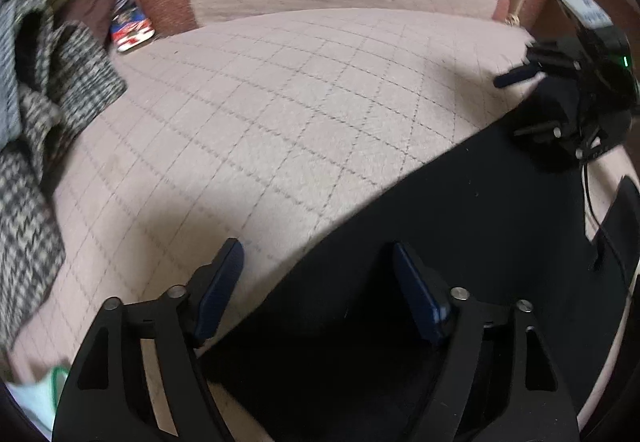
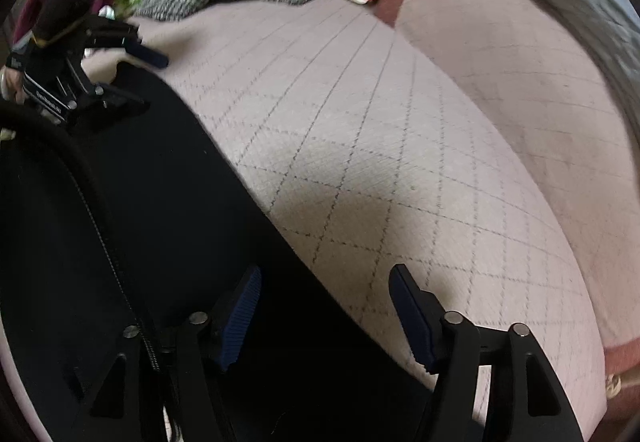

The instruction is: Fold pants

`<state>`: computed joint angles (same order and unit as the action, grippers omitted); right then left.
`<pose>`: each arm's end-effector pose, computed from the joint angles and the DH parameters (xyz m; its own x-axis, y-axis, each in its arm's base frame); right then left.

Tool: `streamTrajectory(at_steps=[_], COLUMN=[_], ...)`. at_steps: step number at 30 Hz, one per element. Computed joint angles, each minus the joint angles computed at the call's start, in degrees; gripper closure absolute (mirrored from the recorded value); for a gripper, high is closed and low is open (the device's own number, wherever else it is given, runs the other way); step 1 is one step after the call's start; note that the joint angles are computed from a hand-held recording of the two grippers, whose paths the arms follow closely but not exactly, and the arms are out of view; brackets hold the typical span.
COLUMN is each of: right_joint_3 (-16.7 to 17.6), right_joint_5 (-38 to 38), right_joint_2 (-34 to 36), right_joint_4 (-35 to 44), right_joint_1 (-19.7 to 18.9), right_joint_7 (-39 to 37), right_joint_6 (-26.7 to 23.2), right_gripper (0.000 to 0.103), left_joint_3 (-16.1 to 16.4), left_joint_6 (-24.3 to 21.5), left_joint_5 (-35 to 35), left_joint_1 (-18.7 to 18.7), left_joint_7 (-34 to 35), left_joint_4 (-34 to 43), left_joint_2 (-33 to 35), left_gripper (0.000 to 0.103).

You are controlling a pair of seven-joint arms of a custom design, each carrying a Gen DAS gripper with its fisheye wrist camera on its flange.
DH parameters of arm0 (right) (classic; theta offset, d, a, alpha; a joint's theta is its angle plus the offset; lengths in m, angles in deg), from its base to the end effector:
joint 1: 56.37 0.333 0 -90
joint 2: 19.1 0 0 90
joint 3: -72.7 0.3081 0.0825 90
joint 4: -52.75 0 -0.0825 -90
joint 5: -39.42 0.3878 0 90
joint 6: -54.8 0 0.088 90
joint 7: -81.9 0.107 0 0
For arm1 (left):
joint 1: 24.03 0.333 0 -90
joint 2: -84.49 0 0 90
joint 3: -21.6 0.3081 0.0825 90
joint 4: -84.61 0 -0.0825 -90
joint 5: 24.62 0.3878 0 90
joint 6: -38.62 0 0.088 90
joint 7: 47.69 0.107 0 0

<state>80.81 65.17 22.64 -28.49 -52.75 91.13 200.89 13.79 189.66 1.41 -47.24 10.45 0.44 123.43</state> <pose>0.7490 0.1247 0.3045 0.9006 -0.3768 0.2167 -0.2337 -0.8400 -0.4897 0.6521 -0.3792 0.3270 -0.2680 -0.9632 -0.0203 -0.8213 0.2394 -0.5179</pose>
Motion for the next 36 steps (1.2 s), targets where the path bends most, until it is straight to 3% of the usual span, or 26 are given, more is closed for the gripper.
streamTrajectory(at_steps=[2, 4, 5, 6, 8, 9, 11, 13, 15, 19, 22, 25, 29, 32, 34, 36], right_joint_3=[-0.15, -0.72, -0.32, 0.7, 1.48, 1.59, 1.94, 3.33, 6.3, 12.82, 14.24, 11.32, 7.1, 5.34, 3.83, 2.26], right_joint_5=[-0.12, -0.34, 0.12, 1.15, 2.72, 3.34, 4.42, 6.89, 12.07, 30.01, 44.56, 53.12, 53.92, 53.47, 54.83, 54.95], right_joint_2=[1.85, 3.12, 3.23, 2.33, -0.81, -2.4, -4.68, -7.19, -11.12, -21.32, -30.95, -41.16, -46.35, -44.0, -42.73, -42.13], right_joint_4=[3.65, 6.2, 6.52, 4.89, -1.15, -4.47, -8.83, -12.26, -16.61, -26.93, -35.31, -45.92, -55.95, -57.76, -58.14, -57.79], right_joint_1=[-0.07, 0.12, -0.36, -1.17, -1.29, -0.86, -0.62, -1.8, -4.87, -12.09, -16.18, -18.06, -16.74, -14.64, -13.4, -12.22], right_joint_7=[1.75, 4.58, 4.7, 2.84, -0.39, -1.78, -3.77, -5.85, -10.59, -26.87, -37.91, -44.24, -45.09, -42.68, -40.77, -38.86], right_joint_6=[-3.68, -6.91, -8.25, -7.99, -3.92, 0.0, 5.35, 8.64, 11.18, 14.57, 10.95, 2.49, -1.77, 0.54, 0.46, -0.77], right_gripper=[0.038, 0.045, 0.062, 0.083, 0.092, 0.097, 0.099, 0.099, 0.099, 0.099, 0.099, 0.099, 0.099, 0.099, 0.099, 0.099], left_joint_3=[-0.13, -0.12, 0.02, 0.09, -0.73, -0.89, 3.2, 4.39, 5.47, 8.79, 10.55, 9.49, 5.49, 2.31, -0.91, -2.46], left_joint_6=[-1.03, -2.16, -2.76, -2.86, -1.19, -0.67, -3.14, -3.25, -0.08, 5.25, 7.58, 7.61, 6.95, 9.29, 11.22, 9.85], left_joint_5=[0.42, 0.35, 0.29, 0.21, -0.18, -0.09, 4.15, 6.54, 9.86, 21.84, 32.97, 40.5, 38.75, 31.51, 24.88, 23.15], left_joint_1=[-0.42, -0.84, -1.04, -1.19, -0.74, -0.96, -5.32, -6.64, -7.48, -11.17, -14.37, -15.53, -13.79, -10.01, -6.05, -4.86], left_joint_7=[1.44, 2.42, 2.58, 2.56, 4.26, 5.0, 1.38, -1.86, -6.3, -18.77, -31.11, -39.83, -41.62, -38.76, -31.26, -26.89], left_joint_4=[2.09, 4.2, 5.08, 5.63, 5.68, 5.64, 6.95, 6.17, 2.1, -7.42, -16.23, -23.3, -28.26, -28.34, -26.53, -24.08], left_joint_2=[1.26, 2.56, 3.03, 3.36, 3.56, 3.47, 3.27, 1.95, -1.7, -11.37, -19.91, -25.62, -27.67, -26.04, -23.62, -21.85], left_gripper=[0.023, 0.023, 0.023, 0.029, 0.06, 0.085, 0.095, 0.096, 0.096, 0.098, 0.098, 0.098, 0.098, 0.098, 0.096, 0.094])
